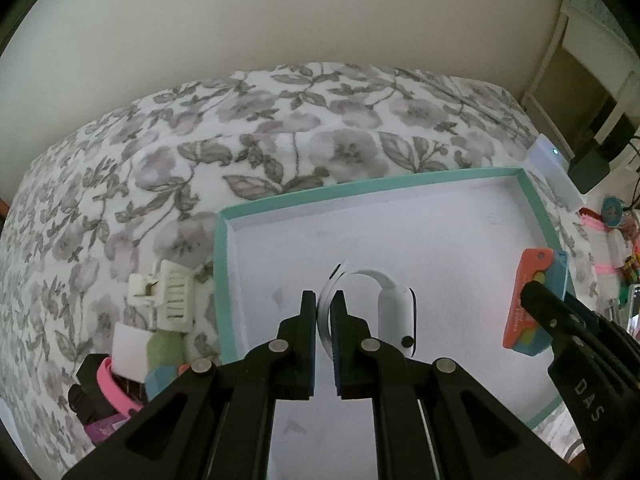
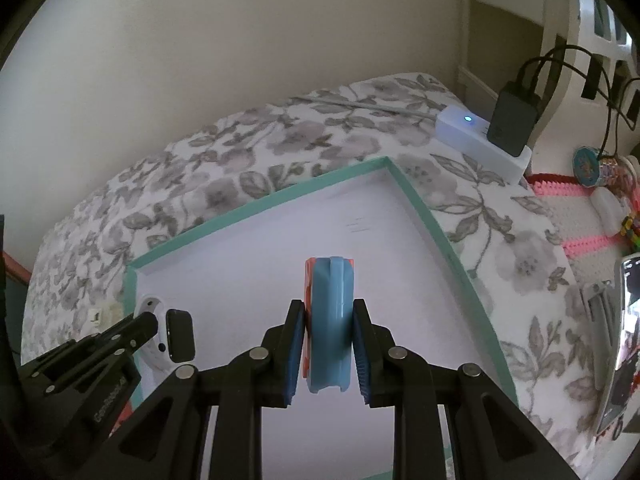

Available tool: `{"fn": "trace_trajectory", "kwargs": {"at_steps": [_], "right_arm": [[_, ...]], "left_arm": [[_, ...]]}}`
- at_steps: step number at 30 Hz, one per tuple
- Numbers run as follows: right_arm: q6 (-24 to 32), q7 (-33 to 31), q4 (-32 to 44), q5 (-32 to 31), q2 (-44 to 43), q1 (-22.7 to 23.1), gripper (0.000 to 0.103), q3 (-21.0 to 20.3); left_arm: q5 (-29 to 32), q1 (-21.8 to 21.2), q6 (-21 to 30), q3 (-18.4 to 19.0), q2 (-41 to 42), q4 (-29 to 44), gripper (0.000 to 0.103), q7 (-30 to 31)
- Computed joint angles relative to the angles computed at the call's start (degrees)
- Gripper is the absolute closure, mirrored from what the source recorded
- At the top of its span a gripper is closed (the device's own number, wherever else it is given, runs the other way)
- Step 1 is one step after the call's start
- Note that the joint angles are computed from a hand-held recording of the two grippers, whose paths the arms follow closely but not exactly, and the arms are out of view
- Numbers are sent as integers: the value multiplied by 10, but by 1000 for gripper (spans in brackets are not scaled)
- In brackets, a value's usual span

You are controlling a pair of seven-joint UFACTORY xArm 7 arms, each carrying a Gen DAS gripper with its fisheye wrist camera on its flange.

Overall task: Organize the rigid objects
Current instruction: 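Carry both items into the white tray and open both tools to release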

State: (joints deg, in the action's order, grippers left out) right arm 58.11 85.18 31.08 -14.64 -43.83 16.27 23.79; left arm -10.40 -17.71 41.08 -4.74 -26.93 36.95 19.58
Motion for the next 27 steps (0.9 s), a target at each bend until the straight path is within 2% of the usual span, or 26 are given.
{"fn": "trace_trajectory", "kwargs": {"at_steps": [10,12,14,18,22,27], "right_arm": [[-13,-13,-5,4,14,0,78,-9],[-13,-15,-4,6,16,2,78,-11],[-10,-16,-3,9,18,3,78,-11],[-11,-18,-3,14,19,7,78,-13],[-3,-20,1,17,20,10,78,-13],[25,-21,20,4,19,9,78,-1]], "left_arm": [[14,-1,-12,-9,16,2,94,-19],[15,1,-10,-8,13,2,84,-23],[16,3,-9,-8,8,1,60,-28],[14,3,-5,-2,-5,0,52,-25],[15,10,-3,3,-24,-6,37,-27],[20,19,-2,12,-51,-18,27,-19]]}}
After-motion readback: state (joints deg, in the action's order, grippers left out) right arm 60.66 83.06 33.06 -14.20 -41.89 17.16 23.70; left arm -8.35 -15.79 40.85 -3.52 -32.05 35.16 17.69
